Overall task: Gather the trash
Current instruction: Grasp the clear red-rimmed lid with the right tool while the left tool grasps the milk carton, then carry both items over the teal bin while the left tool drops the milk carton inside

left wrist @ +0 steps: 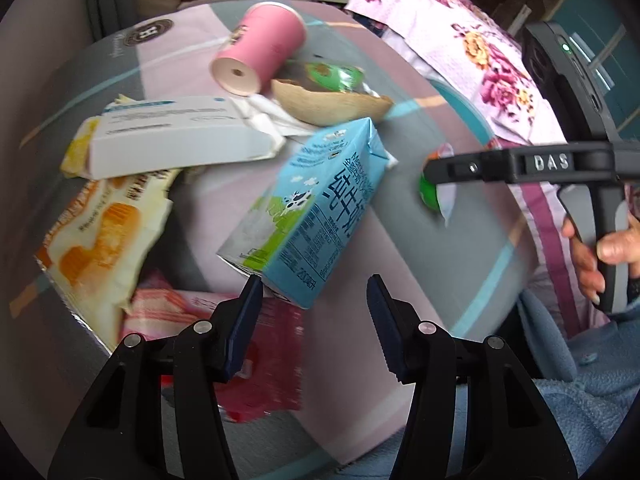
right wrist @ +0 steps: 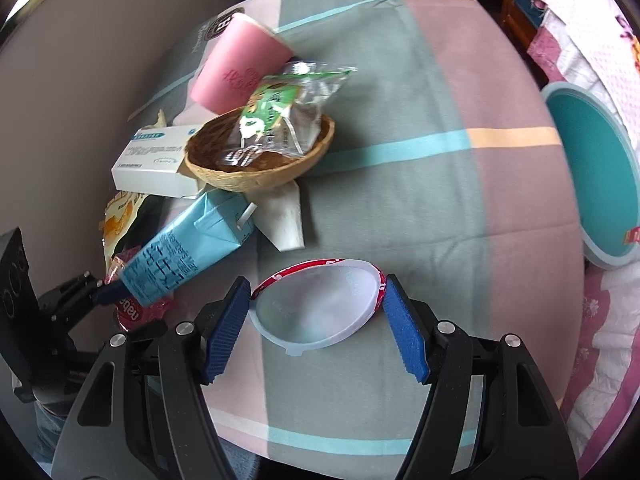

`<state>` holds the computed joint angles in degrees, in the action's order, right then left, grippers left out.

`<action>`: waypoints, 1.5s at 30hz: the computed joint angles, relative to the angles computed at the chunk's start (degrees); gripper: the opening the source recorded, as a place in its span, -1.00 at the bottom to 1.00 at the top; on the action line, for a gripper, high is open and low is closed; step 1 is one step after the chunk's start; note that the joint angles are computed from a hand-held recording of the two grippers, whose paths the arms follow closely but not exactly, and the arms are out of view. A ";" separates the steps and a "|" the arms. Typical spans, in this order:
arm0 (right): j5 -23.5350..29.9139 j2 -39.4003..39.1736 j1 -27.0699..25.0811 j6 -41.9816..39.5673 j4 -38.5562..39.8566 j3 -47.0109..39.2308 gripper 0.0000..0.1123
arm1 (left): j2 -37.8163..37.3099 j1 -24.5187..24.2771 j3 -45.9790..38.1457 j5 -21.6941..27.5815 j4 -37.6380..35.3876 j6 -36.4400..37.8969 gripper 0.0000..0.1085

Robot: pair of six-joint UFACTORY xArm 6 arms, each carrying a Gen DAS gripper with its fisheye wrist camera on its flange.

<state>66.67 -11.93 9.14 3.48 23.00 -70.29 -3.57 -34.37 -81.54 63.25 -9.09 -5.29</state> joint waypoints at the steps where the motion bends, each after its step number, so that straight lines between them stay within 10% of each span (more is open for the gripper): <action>1: -0.01 -0.45 -0.27 0.04 -0.04 0.41 0.15 | -0.18 -0.56 -0.08 0.49 0.49 0.07 0.02; 22: -0.99 -7.24 -7.40 -3.56 2.39 5.84 0.15 | 14.67 -4.05 -18.64 11.01 9.84 0.80 0.22; 45: -3.09 -6.99 -14.99 -8.89 8.32 6.34 0.15 | 12.49 -7.87 -21.67 7.78 13.83 -12.25 0.12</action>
<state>63.57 -18.92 -5.84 -5.41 31.32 -63.95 8.92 -42.24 -103.21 71.03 4.74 -17.54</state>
